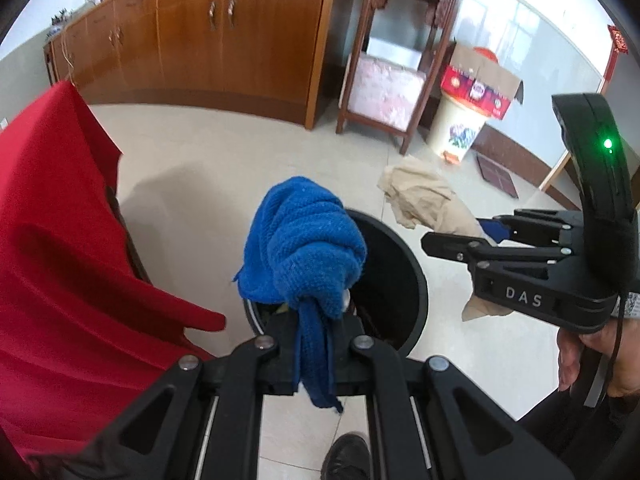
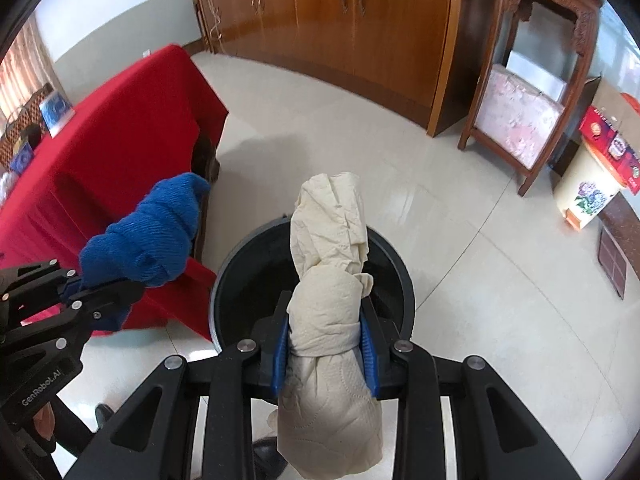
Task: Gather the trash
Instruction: 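Open both tools over the black bin, dropping the cloth and towel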
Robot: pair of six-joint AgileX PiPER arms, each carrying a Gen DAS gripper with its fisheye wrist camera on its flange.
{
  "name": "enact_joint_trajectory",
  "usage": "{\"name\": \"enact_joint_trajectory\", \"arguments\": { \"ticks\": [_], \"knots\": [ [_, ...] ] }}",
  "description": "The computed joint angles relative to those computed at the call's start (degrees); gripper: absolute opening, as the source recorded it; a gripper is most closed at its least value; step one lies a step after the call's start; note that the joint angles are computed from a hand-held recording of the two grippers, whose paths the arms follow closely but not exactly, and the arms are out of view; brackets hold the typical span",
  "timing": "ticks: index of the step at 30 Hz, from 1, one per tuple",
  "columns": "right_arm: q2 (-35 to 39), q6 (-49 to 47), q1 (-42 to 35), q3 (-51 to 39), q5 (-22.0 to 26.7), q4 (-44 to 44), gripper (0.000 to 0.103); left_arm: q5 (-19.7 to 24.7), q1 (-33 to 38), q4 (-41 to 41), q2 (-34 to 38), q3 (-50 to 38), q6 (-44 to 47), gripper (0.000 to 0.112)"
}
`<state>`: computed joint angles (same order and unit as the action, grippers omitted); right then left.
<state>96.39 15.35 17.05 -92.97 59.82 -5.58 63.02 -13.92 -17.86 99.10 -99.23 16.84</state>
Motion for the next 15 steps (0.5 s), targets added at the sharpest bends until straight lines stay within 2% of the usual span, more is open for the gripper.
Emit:
{"name": "enact_joint_trajectory", "arguments": {
  "ticks": [12, 14, 15],
  "knots": [
    [8.5, -13.6, -2.9, 1.4, -2.7, 5.7, 0.033, 0.8, -2.2, 0.8, 6.6, -1.6, -3.2, 0.013],
    [10.0, -15.0, -2.5, 1.3, -2.3, 5.4, 0.044, 1.1, -2.1, 0.5, 8.1, -2.4, -4.1, 0.032],
    [10.4, -14.3, -1.9, 1.8, -2.9, 3.4, 0.073, 0.8, -2.2, 2.3, 8.4, -2.6, -6.3, 0.060]
  ]
}}
